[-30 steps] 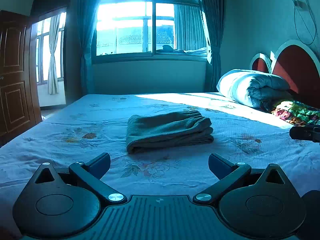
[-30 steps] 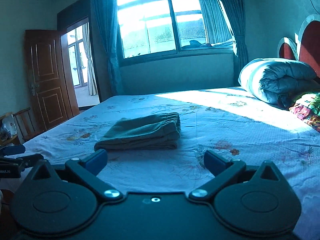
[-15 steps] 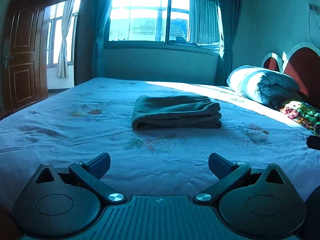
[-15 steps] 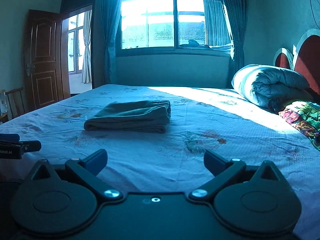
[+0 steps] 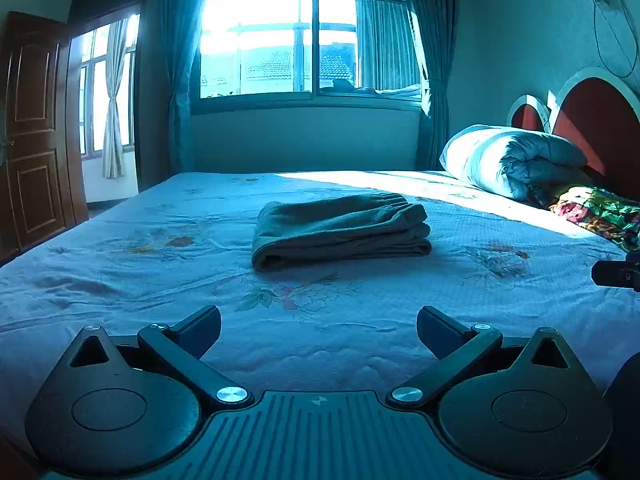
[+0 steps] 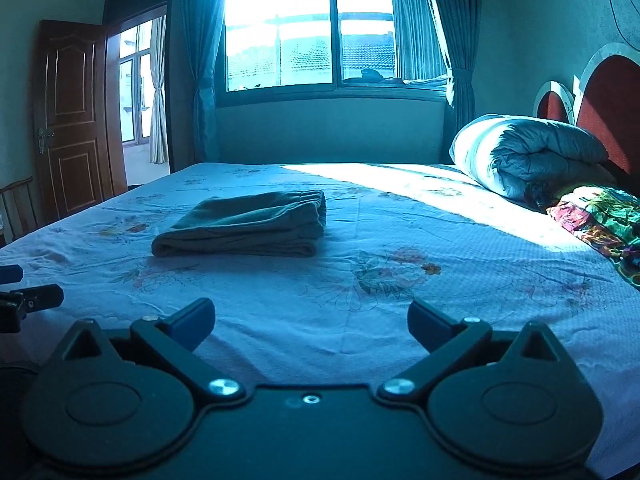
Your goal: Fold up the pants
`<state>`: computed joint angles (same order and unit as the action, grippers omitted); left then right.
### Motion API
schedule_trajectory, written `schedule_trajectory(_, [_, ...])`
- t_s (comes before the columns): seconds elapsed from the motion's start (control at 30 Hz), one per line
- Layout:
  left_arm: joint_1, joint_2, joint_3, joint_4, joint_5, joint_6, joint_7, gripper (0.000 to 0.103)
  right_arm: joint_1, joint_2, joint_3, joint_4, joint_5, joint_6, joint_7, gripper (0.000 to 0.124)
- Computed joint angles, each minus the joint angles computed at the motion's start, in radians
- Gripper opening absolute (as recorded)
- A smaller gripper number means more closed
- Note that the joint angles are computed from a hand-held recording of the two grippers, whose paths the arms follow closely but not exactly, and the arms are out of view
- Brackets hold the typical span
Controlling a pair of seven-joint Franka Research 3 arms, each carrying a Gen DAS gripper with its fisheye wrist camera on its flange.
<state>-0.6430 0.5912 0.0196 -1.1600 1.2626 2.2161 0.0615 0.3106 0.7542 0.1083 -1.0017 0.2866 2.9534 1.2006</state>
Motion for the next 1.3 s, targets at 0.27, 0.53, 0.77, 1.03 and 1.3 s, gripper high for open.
schedule_trajectory(0.27, [0.002,-0.006,-0.002,-0.011,0.006,0.005,-0.002,0.103,-0.008,-0.007,0.011,-0.009,0.006,0.006,-0.019,0.097])
schedule_trajectory(0.53, [0.003,-0.001,-0.002,-0.004,0.002,0.007,0.003,0.103,-0.005,-0.010,0.013,-0.018,0.006,0.020,-0.043,0.097])
schedule_trajectory(0.77, [0.006,-0.001,-0.002,-0.006,0.000,0.018,0.010,0.103,-0.003,-0.015,0.014,-0.028,0.004,0.036,-0.052,0.097])
schedule_trajectory(1.03, [0.004,-0.004,0.001,-0.011,0.004,0.017,0.004,0.103,-0.002,-0.017,0.011,-0.031,0.006,0.035,-0.049,0.097])
schedule_trajectory(1.3, [0.006,-0.010,-0.004,-0.019,0.008,0.018,0.008,0.103,-0.001,-0.010,0.007,-0.018,0.005,0.020,-0.038,0.097])
